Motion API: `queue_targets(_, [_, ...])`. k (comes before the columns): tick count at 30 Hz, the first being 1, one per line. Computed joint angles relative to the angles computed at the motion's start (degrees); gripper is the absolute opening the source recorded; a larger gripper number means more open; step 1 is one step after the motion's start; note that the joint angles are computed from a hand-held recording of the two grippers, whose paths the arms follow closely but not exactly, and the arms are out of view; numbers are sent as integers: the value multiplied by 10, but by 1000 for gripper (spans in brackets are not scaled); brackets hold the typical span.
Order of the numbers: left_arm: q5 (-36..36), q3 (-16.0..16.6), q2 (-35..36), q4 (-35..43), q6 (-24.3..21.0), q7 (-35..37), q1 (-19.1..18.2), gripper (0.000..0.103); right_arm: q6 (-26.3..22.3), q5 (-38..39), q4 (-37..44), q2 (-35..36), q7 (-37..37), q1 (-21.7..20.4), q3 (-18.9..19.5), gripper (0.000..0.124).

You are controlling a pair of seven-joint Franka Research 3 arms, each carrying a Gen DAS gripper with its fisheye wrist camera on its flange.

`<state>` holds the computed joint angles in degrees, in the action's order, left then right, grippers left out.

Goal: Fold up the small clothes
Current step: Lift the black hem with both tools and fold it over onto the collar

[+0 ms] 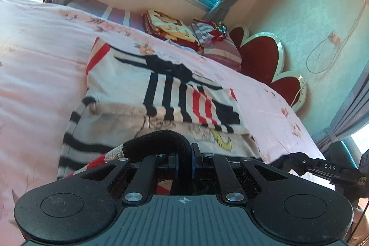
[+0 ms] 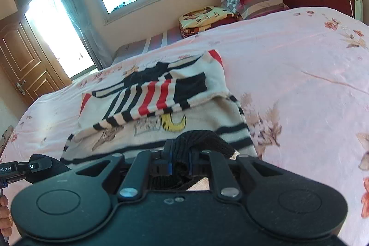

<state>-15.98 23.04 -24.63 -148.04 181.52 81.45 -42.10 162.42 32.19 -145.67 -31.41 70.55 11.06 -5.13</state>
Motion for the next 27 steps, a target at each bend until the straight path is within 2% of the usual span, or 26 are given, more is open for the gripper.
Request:
queue_targets(2, [-9, 39, 47, 50, 8, 12, -34, 10, 17, 21, 51, 59, -22, 25, -21, 12])
queue_targets(5, [-57, 119, 116, 127, 5, 53, -108, 10, 15, 79, 139, 147, -62, 49, -48, 12])
queue_targets(7, [-140, 212, 173, 192, -12, 116, -198, 10, 2, 106, 208, 213, -76, 45, -50, 12])
queue_targets(8, [-215, 240, 210, 231, -29, 171, -224, 10, -6, 112, 240, 245, -78, 39, -47, 12])
queue_targets(9, [-292, 252, 249, 268, -51, 228, -229, 10, -10, 115, 267, 271, -79, 33, -42, 12])
queue_targets(11, [-349, 240, 322, 331, -91, 256, -193, 10, -22, 114, 328, 329, -73, 18, -31, 12])
queue_targets(14, [-347, 226, 412, 406, -150, 201, -140, 10, -50, 95, 413, 409, -39, -5, -16, 12])
queue_targets(16, [-325, 221, 451, 442, -190, 164, -112, 10, -84, 80, 468, 457, -5, -22, -8, 14])
queue_targets(17, [-318, 213, 461, 454, -209, 157, -98, 10, -93, 57, 488, 476, 19, -24, -8, 17])
queue_targets(18, [-318, 199, 462, 461, -226, 163, -81, 10, -90, 28, 499, 490, 44, -21, -11, 29])
queue_targets(19, [-309, 192, 461, 464, -233, 165, -72, 16, -82, 3, 504, 498, 60, -20, -13, 48])
queue_targets(21, [-311, 161, 442, 451, -220, 214, -51, 26, -62, -10, 502, 502, 52, -32, 1, 73])
queue_targets(22, [-304, 152, 433, 445, -217, 230, -45, 40, -49, -10, 497, 499, 38, -40, 11, 73])
queue_targets(23, [-287, 148, 424, 437, -212, 236, -44, 65, -38, -18, 491, 496, 25, -47, 19, 73])
queue_targets(25, [-210, 174, 409, 405, -157, 199, -76, 97, -24, -27, 488, 494, 2, -64, 37, 72])
queue_targets(26, [-180, 184, 401, 386, -123, 182, -90, 100, -17, -22, 490, 494, -12, -74, 48, 72])
queue_targets(27, [-171, 179, 389, 375, -107, 190, -85, 100, -10, -15, 488, 492, -25, -83, 57, 73])
